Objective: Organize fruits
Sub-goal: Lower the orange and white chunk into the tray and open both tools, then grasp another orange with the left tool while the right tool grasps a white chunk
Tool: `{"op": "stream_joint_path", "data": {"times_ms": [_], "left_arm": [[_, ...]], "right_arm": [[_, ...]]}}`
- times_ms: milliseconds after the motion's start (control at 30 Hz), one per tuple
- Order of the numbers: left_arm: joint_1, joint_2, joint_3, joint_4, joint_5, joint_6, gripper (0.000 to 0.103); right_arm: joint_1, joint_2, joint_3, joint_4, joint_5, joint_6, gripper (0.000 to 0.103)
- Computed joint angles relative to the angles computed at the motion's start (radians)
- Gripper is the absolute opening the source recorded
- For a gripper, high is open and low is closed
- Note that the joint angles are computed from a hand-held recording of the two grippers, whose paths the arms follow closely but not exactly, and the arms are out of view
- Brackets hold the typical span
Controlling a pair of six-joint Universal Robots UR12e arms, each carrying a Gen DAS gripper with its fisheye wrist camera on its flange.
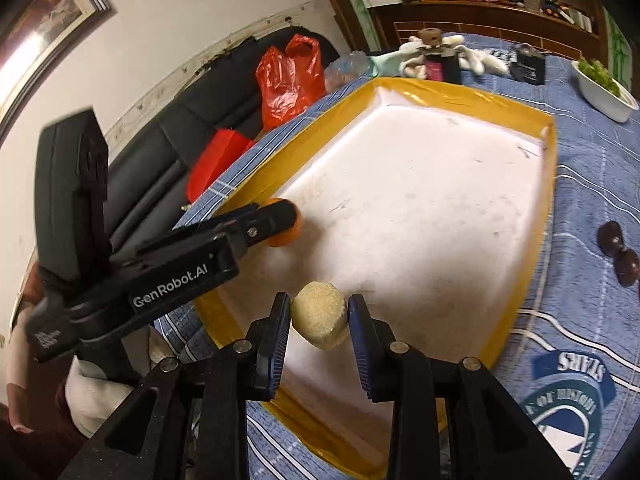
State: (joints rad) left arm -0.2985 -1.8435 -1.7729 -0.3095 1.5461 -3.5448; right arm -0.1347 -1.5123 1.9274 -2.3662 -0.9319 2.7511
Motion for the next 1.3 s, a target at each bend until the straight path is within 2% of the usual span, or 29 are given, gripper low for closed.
{"op": "stream_joint_path", "data": {"times_ms": [67, 133, 233, 300, 433, 567, 633, 767, 900, 1033, 1200, 1300], "left_arm": [[0.0, 0.005, -0.003, 0.012, 0.013, -0.013, 0.057], [-0.001, 0.012, -0.007, 0.032, 0.024, -0.025, 0.062], [-0.002, 0.025, -0.017, 0.065, 0.035, -0.042, 0.07], [-0.006, 0.029, -0.017, 0.078, 0.043, -0.046, 0.071], [-0.026, 0.029, 0.002, 0.062, 0.04, -0.016, 0.071], [-0.057, 0.016, 0.029, 0.059, 0.023, 0.03, 0.079], [-0.073, 0.004, 0.048, 0.05, 0.01, 0.052, 0.08], [-0.112, -0.03, 0.099, -0.002, -0.025, 0.104, 0.08], [-0.142, -0.071, 0.161, -0.052, -0.098, 0.155, 0.08], [-0.165, -0.12, 0.232, -0.093, -0.156, 0.19, 0.08], [-0.204, -0.187, 0.325, -0.149, -0.153, 0.282, 0.08], [-0.223, -0.226, 0.381, -0.187, -0.144, 0.344, 0.074]], "right_arm": [[0.008, -0.001, 0.002, -0.007, -0.005, -0.009, 0.046], [0.009, -0.01, 0.006, -0.02, -0.009, -0.014, 0.055], [-0.005, -0.032, 0.021, -0.044, 0.006, -0.015, 0.056], [-0.029, -0.054, 0.041, -0.067, 0.025, -0.008, 0.056], [-0.092, -0.104, 0.096, -0.137, 0.015, 0.001, 0.056], [-0.194, -0.149, 0.144, -0.182, -0.016, 0.047, 0.056], [-0.247, -0.153, 0.152, -0.203, -0.063, 0.077, 0.056], [-0.319, -0.122, 0.134, -0.253, -0.169, 0.154, 0.056], [-0.349, -0.057, 0.083, -0.298, -0.226, 0.212, 0.056], [-0.359, -0.003, 0.037, -0.321, -0.227, 0.279, 0.056], [-0.355, 0.059, -0.012, -0.292, -0.207, 0.32, 0.056], [-0.355, 0.072, -0.01, -0.294, -0.19, 0.32, 0.056]]}}
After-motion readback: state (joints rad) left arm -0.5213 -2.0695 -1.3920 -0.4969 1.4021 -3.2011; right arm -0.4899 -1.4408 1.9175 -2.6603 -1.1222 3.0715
